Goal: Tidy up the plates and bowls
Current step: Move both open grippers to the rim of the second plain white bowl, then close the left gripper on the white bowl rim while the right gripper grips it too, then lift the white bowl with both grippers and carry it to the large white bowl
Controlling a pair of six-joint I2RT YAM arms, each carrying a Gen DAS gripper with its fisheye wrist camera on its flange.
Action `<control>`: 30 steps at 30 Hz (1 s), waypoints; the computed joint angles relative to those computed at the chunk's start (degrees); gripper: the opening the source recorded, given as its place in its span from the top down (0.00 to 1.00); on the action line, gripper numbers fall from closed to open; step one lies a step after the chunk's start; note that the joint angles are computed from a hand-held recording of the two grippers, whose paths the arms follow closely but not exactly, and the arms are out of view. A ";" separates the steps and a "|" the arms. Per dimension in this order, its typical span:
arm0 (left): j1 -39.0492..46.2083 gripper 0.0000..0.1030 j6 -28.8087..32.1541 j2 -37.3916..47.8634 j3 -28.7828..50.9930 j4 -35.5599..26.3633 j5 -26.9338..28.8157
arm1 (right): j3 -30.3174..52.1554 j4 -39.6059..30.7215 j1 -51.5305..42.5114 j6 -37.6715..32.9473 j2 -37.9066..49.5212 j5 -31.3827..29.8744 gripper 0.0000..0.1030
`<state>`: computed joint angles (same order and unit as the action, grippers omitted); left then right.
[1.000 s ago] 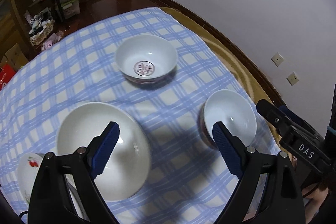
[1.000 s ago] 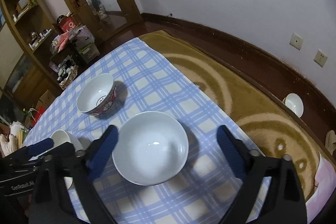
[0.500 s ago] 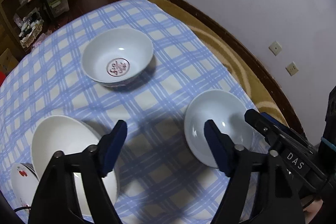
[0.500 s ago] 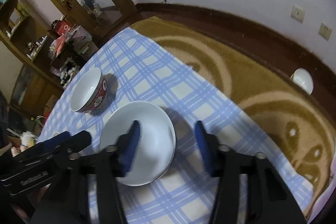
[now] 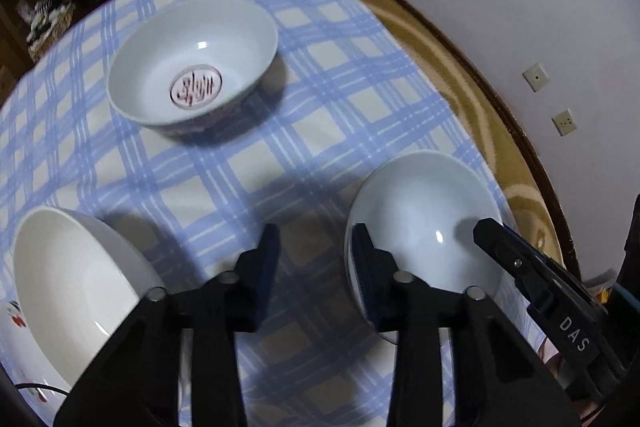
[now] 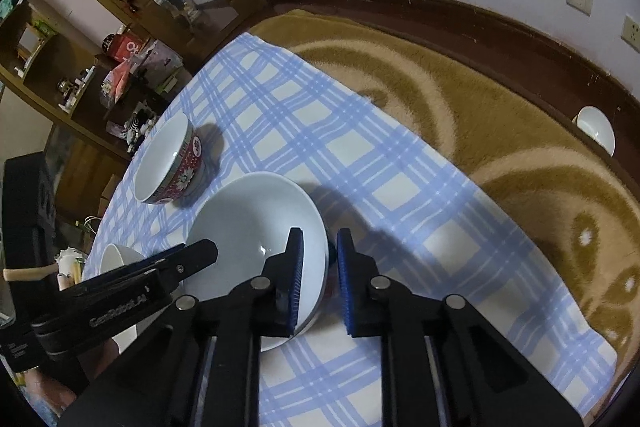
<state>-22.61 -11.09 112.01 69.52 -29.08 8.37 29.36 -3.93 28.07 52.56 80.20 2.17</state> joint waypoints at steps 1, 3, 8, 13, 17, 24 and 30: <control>0.08 0.72 -0.11 0.68 0.27 -0.13 0.49 | -0.03 0.59 -0.19 -0.06 0.75 -0.60 0.85; -0.10 0.76 0.07 1.51 0.35 0.22 1.00 | 0.55 0.52 -0.08 -0.64 2.18 -0.60 0.89; -0.88 0.81 1.00 2.32 0.14 1.29 1.47 | 1.47 0.57 -0.28 -1.64 4.88 -1.04 0.90; -0.89 0.85 0.67 2.20 -0.38 1.63 2.66 | 1.78 0.86 0.60 -1.93 5.77 0.37 0.90; -1.55 0.85 0.85 0.87 -1.19 1.41 2.00 | 3.20 -1.40 2.53 -2.23 4.73 3.42 0.90; -0.04 0.85 0.91 -3.58 -3.42 0.67 2.91 | 2.83 -1.55 4.15 -1.02 1.03 4.68 0.90; 1.90 0.88 3.08 -8.82 -5.16 -2.12 1.19 | 5.33 -3.01 8.17 -0.45 -0.13 7.42 0.90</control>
<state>-20.72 -8.01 103.20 64.36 -31.20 9.56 34.69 -6.94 36.23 52.11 80.07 9.59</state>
